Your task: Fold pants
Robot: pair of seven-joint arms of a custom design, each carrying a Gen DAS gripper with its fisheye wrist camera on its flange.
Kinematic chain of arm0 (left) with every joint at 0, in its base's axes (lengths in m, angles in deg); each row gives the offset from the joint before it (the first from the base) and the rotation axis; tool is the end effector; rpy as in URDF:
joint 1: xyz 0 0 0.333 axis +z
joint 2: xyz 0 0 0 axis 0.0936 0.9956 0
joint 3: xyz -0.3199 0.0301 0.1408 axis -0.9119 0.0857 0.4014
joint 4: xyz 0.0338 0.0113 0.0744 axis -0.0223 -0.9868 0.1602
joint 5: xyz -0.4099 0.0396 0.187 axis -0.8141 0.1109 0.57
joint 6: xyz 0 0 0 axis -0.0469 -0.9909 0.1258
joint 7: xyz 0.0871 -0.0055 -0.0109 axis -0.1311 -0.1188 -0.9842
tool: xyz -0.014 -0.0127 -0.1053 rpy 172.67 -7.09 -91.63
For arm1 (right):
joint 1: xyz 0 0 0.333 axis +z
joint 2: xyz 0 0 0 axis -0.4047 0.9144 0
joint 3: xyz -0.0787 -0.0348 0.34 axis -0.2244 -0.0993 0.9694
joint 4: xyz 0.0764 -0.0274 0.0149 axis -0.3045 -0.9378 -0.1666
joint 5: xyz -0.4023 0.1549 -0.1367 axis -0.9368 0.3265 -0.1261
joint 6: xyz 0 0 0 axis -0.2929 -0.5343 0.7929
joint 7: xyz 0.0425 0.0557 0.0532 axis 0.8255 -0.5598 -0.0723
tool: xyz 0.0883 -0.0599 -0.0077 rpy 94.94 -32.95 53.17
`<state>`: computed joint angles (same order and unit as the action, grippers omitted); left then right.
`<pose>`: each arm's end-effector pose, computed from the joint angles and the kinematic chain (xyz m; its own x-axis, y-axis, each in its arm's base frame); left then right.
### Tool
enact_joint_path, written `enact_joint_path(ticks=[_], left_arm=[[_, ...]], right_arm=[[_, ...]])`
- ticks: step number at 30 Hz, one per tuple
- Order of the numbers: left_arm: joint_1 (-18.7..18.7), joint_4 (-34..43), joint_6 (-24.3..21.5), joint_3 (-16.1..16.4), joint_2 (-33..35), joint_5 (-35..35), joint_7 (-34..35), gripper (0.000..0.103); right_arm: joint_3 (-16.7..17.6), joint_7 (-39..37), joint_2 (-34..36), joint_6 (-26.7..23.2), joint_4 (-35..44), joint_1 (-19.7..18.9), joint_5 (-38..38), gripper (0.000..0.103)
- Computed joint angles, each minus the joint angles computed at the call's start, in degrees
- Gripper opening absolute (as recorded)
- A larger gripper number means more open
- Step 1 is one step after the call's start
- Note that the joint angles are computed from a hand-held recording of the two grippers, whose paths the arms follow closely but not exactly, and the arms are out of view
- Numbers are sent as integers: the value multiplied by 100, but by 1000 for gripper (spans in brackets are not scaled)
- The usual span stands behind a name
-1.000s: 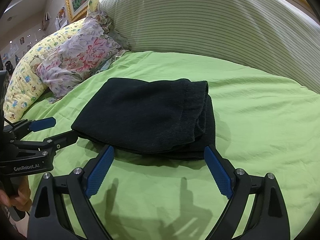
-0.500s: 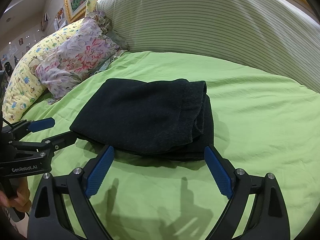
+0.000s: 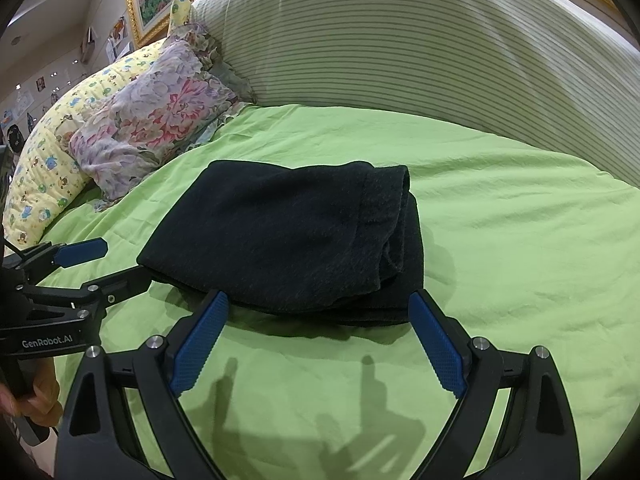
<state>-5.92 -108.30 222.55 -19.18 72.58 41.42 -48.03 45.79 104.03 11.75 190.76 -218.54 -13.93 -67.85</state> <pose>0.6053 -0.2541 0.4342 -0.0624 -0.9979 -0.0164 -0.7633 0.0583 -0.6434 0.5840 0.1416 0.4501 0.1575 -0.9866 -0.0438 -0.7302 -0.0865 -0.6777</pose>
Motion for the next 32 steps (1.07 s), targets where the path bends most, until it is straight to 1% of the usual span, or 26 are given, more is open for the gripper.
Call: enact_joint_path(ticks=[12, 21, 27, 32], left_arm=[[-8, 42, 4, 18, 1, 61, -91, 85], [-20, 138, 18, 53, 35, 266, -380, 84], [-37, 203, 0, 35, 67, 274, -321, 84], [-41, 288, -70, 6, 127, 41, -167, 85]], right_arm=[[3, 56, -7, 41, 32, -6, -34, 92], [26, 416, -21, 65, 27, -74, -316, 92], [34, 577, -62, 114, -19, -118, -429, 92], [54, 647, -65, 156, -29, -151, -470, 92]])
